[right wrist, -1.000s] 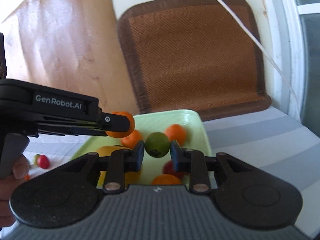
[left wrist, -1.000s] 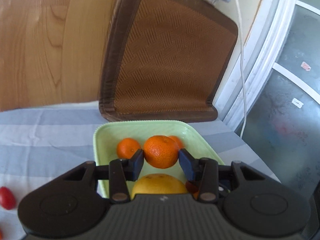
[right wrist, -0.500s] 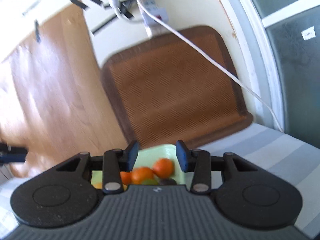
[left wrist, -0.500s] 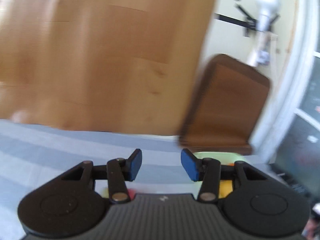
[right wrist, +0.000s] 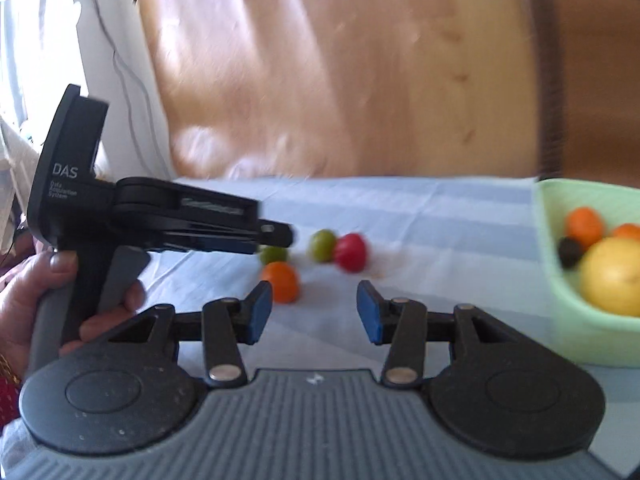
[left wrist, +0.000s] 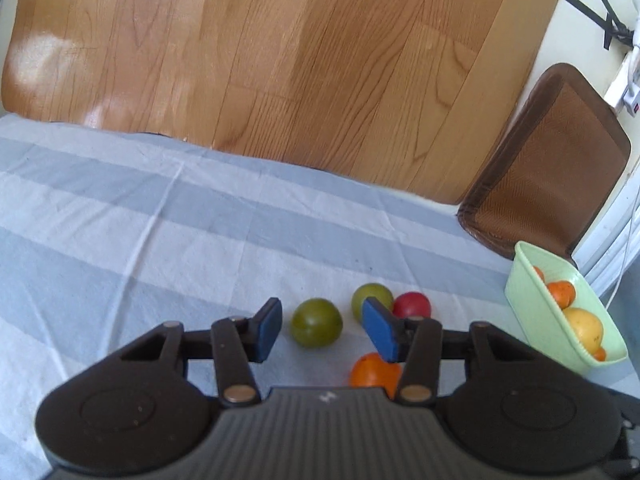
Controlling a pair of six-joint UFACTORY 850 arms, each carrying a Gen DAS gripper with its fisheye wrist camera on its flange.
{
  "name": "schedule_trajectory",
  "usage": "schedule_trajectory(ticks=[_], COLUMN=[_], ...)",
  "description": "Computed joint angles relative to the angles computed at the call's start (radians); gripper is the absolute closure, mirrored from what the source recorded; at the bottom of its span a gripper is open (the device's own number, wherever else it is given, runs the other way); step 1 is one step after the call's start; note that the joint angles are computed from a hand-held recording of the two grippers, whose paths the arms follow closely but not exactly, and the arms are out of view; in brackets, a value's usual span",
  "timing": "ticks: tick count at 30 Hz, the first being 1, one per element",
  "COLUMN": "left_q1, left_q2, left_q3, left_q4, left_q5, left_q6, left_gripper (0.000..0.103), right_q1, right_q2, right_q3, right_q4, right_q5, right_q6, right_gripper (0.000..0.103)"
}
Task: Organize fruits
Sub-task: 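Grasp a green tomato with the left gripper while the right grasps an orange tomato, then carry both tomatoes over the basket and open both grippers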
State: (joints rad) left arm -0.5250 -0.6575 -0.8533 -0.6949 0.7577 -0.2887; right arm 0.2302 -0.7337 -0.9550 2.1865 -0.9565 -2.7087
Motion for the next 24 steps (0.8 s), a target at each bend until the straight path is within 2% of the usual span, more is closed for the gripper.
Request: schedule_trajectory(ticks=[2,5,6,8,11,15,18,20,22,23,24], left_q1=[0.002,0.007,0.005,-0.003,-0.023,-0.083,-0.129,-0.149,-0.166,-0.175,-0.191], left_q2=[-0.008,-0.007,-0.003,0.006,0.025,0.035,0.022,-0.003,-0.037,-0.055,-0.069], left_q3=[-0.005,0.008,0.018,0.033,0.068,0.096,0.065,0.013,-0.058,-0.094,-0.119], left_q4=[-0.001,0.024,0.030,0.026,0.063,0.146,0.207,0.252,0.259,0.240,0.179], left_q5=[-0.005,0.016,0.024,0.032,0.056,0.116,0.120,0.091,0.017,-0.017,-0.016], left_q6=[0.001,-0.039,-0.054,-0.066,-0.133,-0.234,-0.236,-0.224,-0.169,-0.126,-0.042], left_gripper=[0.074,0.075,0.075,0.075,0.075,0.075,0.075,0.075,0.075,0.074,0.074], right_q1=[0.034,0.080,0.093,0.091,0.076,0.003,-0.078,-0.132,-0.178,-0.197,-0.210], right_q2=[-0.009,-0.031,-0.039,-0.040,-0.022,0.000,0.023,0.034,0.036,0.035,0.034], right_q3=[-0.026,-0.078,-0.094,-0.095,-0.054,0.009,0.066,0.102,0.120,0.125,0.123], right_q4=[0.020,0.033,0.039,0.015,0.058,0.026,-0.013,-0.007,0.012,0.023,0.038], right_q5=[0.041,0.128,0.160,0.144,0.134,0.073,0.010,-0.039,-0.055,-0.053,-0.039], right_q6=[0.008,0.026,0.029,0.017,-0.066,-0.079,-0.068,-0.094,-0.116,-0.128,-0.132], right_gripper=[0.053,0.053,0.057,0.074,0.074,0.074,0.074,0.074,0.074,0.074,0.074])
